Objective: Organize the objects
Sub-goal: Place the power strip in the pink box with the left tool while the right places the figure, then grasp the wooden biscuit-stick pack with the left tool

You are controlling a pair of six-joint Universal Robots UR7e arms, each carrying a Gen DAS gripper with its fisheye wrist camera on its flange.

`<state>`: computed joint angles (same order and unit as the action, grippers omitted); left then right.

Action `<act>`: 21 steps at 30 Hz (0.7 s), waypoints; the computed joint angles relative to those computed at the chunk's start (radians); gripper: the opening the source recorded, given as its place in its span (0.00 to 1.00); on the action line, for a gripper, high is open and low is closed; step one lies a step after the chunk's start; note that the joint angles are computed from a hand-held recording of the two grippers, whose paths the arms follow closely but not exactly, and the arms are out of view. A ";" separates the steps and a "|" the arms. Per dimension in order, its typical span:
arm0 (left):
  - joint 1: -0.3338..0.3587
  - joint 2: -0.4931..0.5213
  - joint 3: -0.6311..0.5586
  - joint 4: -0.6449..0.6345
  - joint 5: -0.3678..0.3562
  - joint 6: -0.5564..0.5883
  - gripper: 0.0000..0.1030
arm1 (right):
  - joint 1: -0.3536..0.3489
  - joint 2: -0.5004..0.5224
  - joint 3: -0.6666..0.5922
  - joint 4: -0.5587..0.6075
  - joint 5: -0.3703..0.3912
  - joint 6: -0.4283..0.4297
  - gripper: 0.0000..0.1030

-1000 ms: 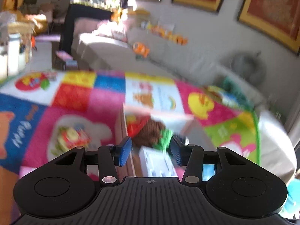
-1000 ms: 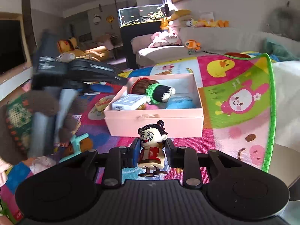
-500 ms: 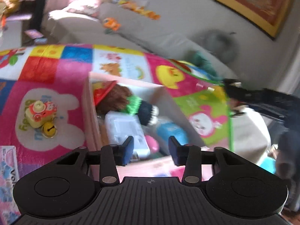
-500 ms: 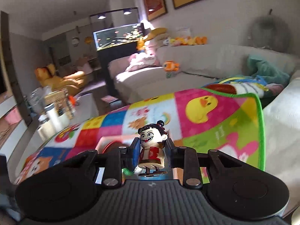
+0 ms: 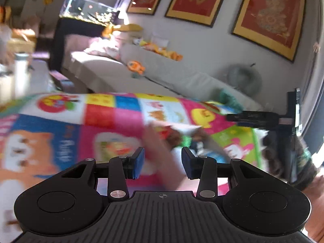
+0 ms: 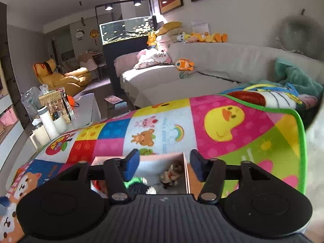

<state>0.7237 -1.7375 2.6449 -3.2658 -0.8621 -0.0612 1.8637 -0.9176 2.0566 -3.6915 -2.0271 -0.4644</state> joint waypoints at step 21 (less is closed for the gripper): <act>0.010 -0.121 0.009 0.453 0.141 -0.457 0.43 | 0.065 0.196 0.370 -0.268 -0.041 -0.014 0.96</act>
